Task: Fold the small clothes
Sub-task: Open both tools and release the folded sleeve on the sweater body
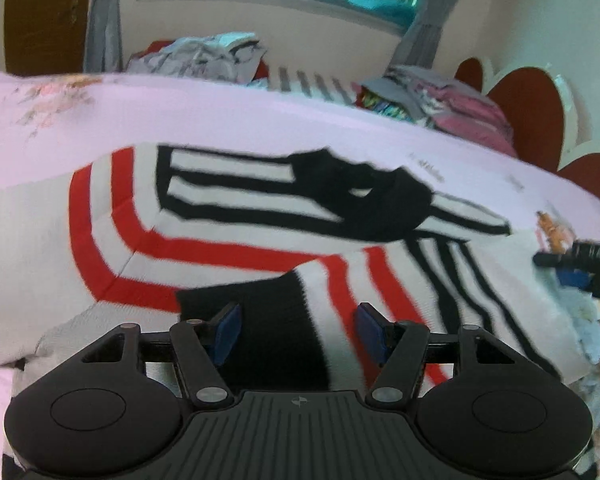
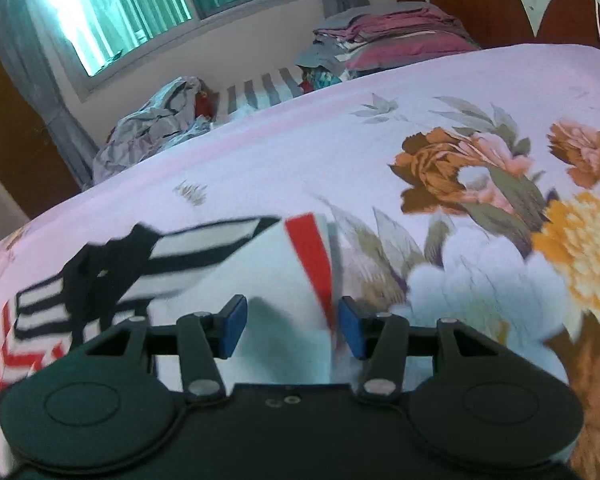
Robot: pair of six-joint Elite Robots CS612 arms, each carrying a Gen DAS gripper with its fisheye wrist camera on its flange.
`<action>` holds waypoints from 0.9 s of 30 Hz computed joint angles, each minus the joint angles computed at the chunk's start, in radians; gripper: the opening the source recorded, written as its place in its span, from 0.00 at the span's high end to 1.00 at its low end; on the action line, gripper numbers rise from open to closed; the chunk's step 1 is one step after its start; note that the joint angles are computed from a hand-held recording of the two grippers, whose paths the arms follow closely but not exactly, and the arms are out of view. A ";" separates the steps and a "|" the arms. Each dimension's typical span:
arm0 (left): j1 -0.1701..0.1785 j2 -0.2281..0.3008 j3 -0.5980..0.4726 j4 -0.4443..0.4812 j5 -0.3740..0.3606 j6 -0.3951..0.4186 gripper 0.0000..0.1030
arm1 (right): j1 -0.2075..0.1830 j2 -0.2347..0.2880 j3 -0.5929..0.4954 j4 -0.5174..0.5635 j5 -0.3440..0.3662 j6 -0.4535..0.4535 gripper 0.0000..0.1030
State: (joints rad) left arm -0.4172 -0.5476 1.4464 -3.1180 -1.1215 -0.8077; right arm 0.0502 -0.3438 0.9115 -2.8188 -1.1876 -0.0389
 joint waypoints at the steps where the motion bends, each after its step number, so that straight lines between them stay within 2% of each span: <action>1: 0.002 0.003 -0.001 -0.001 -0.006 -0.002 0.39 | 0.002 0.012 -0.025 0.021 -0.005 0.008 0.58; 2: 0.002 0.007 -0.002 -0.009 0.000 0.006 0.39 | 0.004 0.019 -0.040 0.037 -0.013 0.012 0.77; 3: 0.000 0.010 -0.004 -0.008 0.009 0.018 0.39 | 0.008 0.023 -0.050 0.049 -0.040 0.012 0.83; 5: -0.003 0.010 -0.004 -0.004 0.018 0.028 0.39 | 0.015 0.025 -0.046 0.020 -0.079 -0.025 0.87; 7: -0.002 0.008 -0.003 -0.005 0.013 0.024 0.39 | 0.021 0.033 -0.047 -0.020 -0.145 -0.048 0.87; 10: -0.002 0.007 -0.005 0.004 0.015 0.040 0.39 | 0.024 0.037 -0.052 -0.021 -0.157 -0.079 0.86; 11: -0.003 0.004 -0.006 0.017 0.014 0.039 0.38 | 0.026 0.032 -0.047 -0.022 -0.161 -0.100 0.83; 13: -0.003 -0.006 -0.008 0.045 0.009 0.027 0.36 | 0.021 0.010 -0.015 -0.055 -0.135 -0.085 0.78; 15: -0.004 -0.010 -0.003 0.033 0.009 0.020 0.34 | 0.017 -0.018 0.038 -0.117 -0.100 -0.083 0.74; 17: -0.005 -0.010 -0.003 0.043 0.012 0.020 0.32 | 0.017 -0.043 0.088 -0.146 -0.071 -0.102 0.67; 18: -0.004 -0.009 -0.007 0.061 0.009 0.021 0.31 | 0.018 -0.054 0.112 -0.156 -0.058 -0.120 0.66; 20: -0.005 -0.004 -0.008 0.055 0.017 0.033 0.31 | 0.024 -0.070 0.150 -0.163 -0.060 -0.166 0.66; 22: -0.008 -0.004 -0.008 0.060 0.023 0.043 0.31 | 0.034 -0.076 0.168 -0.140 -0.091 -0.212 0.66; 25: -0.007 -0.013 -0.006 0.086 0.019 0.030 0.31 | 0.041 -0.074 0.169 -0.114 -0.128 -0.220 0.65; 27: -0.008 -0.025 0.003 0.096 0.022 0.017 0.30 | 0.039 -0.088 0.185 -0.116 -0.110 -0.196 0.63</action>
State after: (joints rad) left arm -0.4257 -0.5729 1.4499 -3.0223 -1.0994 -0.7907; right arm 0.0891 -0.4322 1.0967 -2.9352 -1.2977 -0.2346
